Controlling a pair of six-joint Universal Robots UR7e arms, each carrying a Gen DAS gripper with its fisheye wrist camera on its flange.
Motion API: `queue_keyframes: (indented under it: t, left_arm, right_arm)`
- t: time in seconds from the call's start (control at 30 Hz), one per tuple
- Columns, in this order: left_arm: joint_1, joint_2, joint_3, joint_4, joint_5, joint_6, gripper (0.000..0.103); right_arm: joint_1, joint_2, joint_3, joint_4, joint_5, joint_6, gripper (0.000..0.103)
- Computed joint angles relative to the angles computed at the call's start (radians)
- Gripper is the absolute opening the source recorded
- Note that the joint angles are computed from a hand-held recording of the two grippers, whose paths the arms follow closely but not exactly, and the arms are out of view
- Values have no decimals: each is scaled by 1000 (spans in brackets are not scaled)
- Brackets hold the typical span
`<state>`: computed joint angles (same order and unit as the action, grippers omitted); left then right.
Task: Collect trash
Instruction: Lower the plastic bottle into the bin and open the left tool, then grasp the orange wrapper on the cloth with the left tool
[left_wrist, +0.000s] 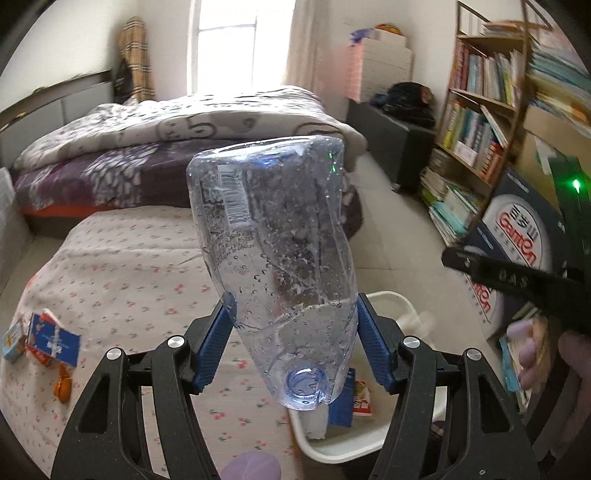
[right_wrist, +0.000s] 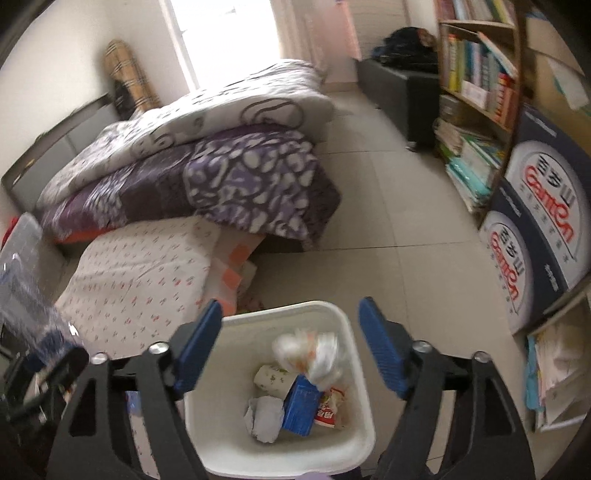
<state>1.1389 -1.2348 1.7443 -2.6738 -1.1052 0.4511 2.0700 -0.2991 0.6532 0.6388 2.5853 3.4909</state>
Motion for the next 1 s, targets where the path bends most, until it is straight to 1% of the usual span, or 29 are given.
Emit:
queue_keyframes:
  t: [0.03, 0.23, 0.47, 0.5, 0.53, 0.6, 0.63, 0.67, 0.83, 1.0]
  left_arm:
    - [-4, 0, 8, -1, -1, -1, 62]
    - [-26, 16, 27, 26, -24, -13, 63]
    - [-35, 27, 26, 106, -91, -43, 64]
    - [-34, 31, 18, 129, -107, -58, 65]
    - [-31, 31, 11, 146, -119, -68, 71]
    - [-24, 34, -5, 175, -156, -93, 77]
    - [-24, 36, -9, 178, -163, -102, 80]
    - [-23, 36, -12, 177, -168, -106, 81]
    - [-26, 37, -4, 163, -134, -107, 85]
    - [-23, 32, 3, 120, -69, -71, 89]
  right_arm:
    - [-1, -13, 21, -12, 17, 15, 84]
    - [-6, -89, 137, -102, 50, 50, 88]
    - [-13, -160, 238, -184, 80, 71, 89]
    - [-14, -165, 246, -189, 80, 73, 89]
    - [-15, -171, 254, -194, 81, 77, 89]
    - [-17, -180, 266, -206, 83, 81, 89]
    - [-17, -186, 275, -214, 83, 80, 89]
    - [-17, -190, 281, -220, 84, 80, 90]
    - [-13, -178, 262, -218, 81, 75, 90]
    - [-2, -112, 163, -168, 86, 45, 91]
